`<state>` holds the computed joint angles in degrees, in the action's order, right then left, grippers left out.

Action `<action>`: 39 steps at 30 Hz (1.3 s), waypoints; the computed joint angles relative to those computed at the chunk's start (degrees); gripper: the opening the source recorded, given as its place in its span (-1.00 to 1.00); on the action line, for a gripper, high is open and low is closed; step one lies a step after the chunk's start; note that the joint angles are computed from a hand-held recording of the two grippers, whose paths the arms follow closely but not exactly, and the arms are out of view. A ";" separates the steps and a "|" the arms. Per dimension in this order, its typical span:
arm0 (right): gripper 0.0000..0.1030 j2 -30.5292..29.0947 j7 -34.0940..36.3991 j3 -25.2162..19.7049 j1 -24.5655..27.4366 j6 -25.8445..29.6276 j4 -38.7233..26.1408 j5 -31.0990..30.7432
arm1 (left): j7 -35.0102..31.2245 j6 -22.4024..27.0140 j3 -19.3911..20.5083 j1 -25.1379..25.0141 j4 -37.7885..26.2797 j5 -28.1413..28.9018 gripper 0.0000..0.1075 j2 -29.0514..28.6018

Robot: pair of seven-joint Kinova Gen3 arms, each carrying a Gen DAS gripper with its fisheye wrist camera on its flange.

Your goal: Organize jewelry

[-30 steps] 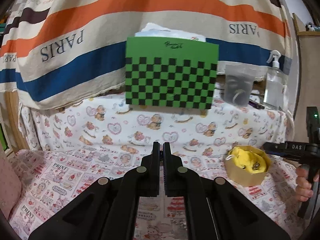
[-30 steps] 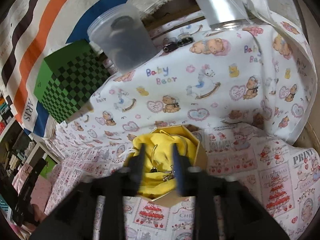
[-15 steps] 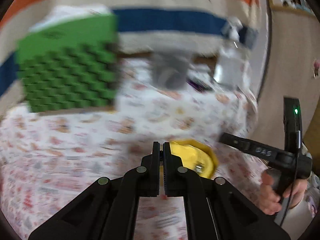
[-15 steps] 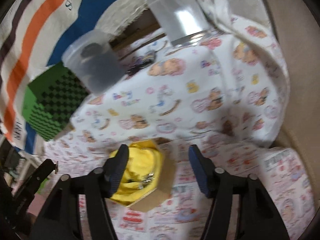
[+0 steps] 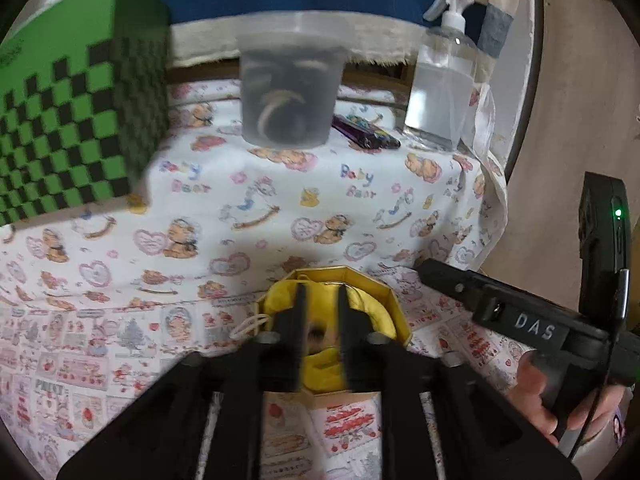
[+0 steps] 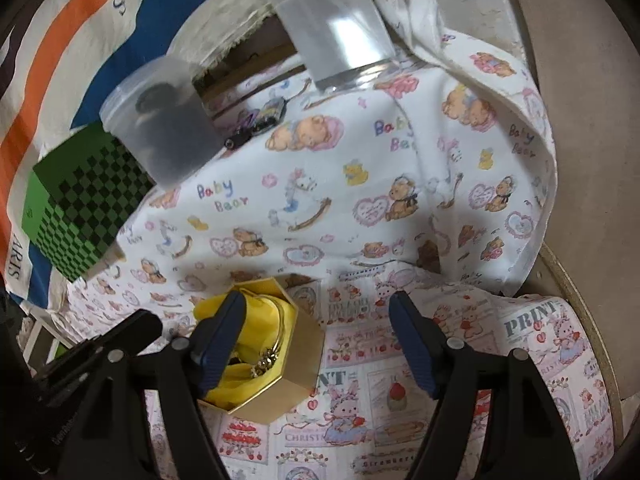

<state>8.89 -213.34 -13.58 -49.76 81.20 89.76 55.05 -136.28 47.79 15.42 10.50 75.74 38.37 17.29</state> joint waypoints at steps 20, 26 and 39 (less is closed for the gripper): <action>0.94 9.81 14.04 3.73 -15.56 21.03 -20.20 14.44 | -20.96 -5.82 -11.10 -9.43 16.91 21.04 0.87 -16.75; 1.00 12.93 18.21 6.92 -18.84 18.93 -25.58 14.47 | -27.06 -10.98 -14.21 -9.32 21.70 25.80 0.91 -18.94; 1.00 15.56 18.79 9.65 -18.71 14.74 -23.95 9.06 | -16.75 -12.40 -12.36 -11.01 21.20 19.28 0.91 -13.07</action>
